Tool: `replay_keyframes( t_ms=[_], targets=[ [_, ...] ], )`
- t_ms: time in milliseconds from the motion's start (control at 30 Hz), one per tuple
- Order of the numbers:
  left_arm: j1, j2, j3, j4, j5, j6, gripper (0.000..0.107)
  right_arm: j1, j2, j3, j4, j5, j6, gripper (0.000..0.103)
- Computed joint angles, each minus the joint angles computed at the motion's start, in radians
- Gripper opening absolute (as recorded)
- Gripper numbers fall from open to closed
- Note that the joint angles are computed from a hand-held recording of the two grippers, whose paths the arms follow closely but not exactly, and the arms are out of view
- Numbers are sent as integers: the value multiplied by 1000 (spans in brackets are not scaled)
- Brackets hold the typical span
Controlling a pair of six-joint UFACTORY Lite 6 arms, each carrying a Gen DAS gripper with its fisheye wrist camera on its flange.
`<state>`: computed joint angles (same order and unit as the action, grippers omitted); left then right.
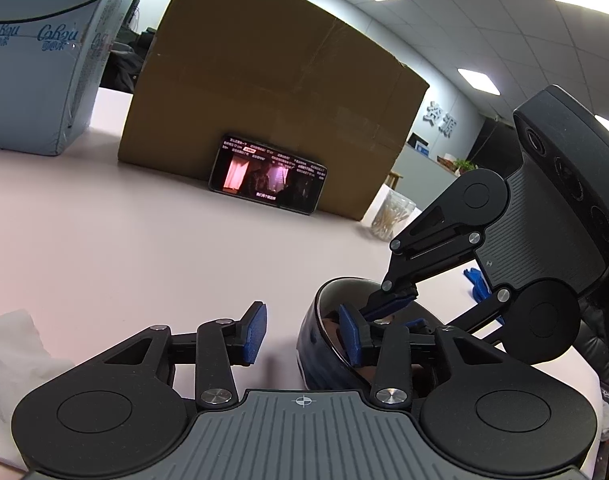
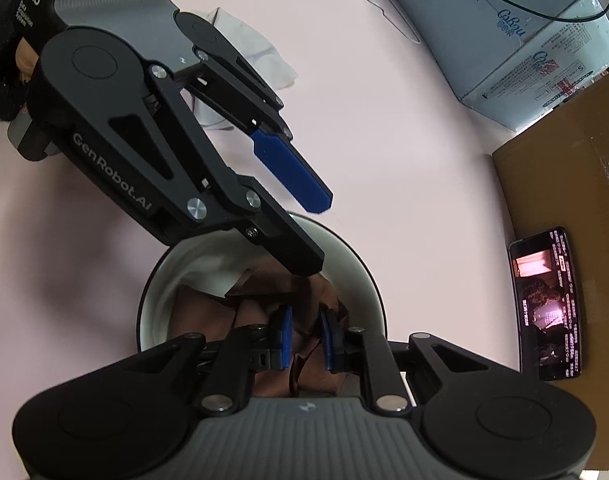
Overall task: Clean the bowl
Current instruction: 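Rub the brown cloth around the bowl interior with the right gripper while the left gripper holds the rim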
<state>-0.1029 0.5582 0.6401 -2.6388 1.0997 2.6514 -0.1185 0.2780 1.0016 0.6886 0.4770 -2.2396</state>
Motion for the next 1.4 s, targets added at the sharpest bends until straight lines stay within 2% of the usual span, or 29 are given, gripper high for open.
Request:
replay_keyframes(
  t_ms=[300, 567, 800, 1100, 1200, 1267, 1400],
  targets=[
    [1, 2, 5, 1, -4, -3, 40, -14, 8, 2, 15, 12, -24, 13],
    [1, 2, 11, -3, -14, -8, 41, 2, -81, -97, 18, 4, -110, 13],
    [3, -2, 13, 2, -20, -12, 41, 8, -50, -72, 64, 18, -147, 13],
    [2, -1, 12, 0, -20, -13, 41, -5, -24, -37, 14, -11, -68, 13],
    [1, -1, 10, -3, -17, -11, 41, -11, -40, -36, -39, 3, -23, 14],
    [-1, -3, 6, -8, -12, -9, 41, -30, -73, -53, -18, 13, -61, 16],
    [-5, -4, 3, -14, -13, -9, 41, -46, -114, -55, -28, 43, -58, 25]
  ],
)
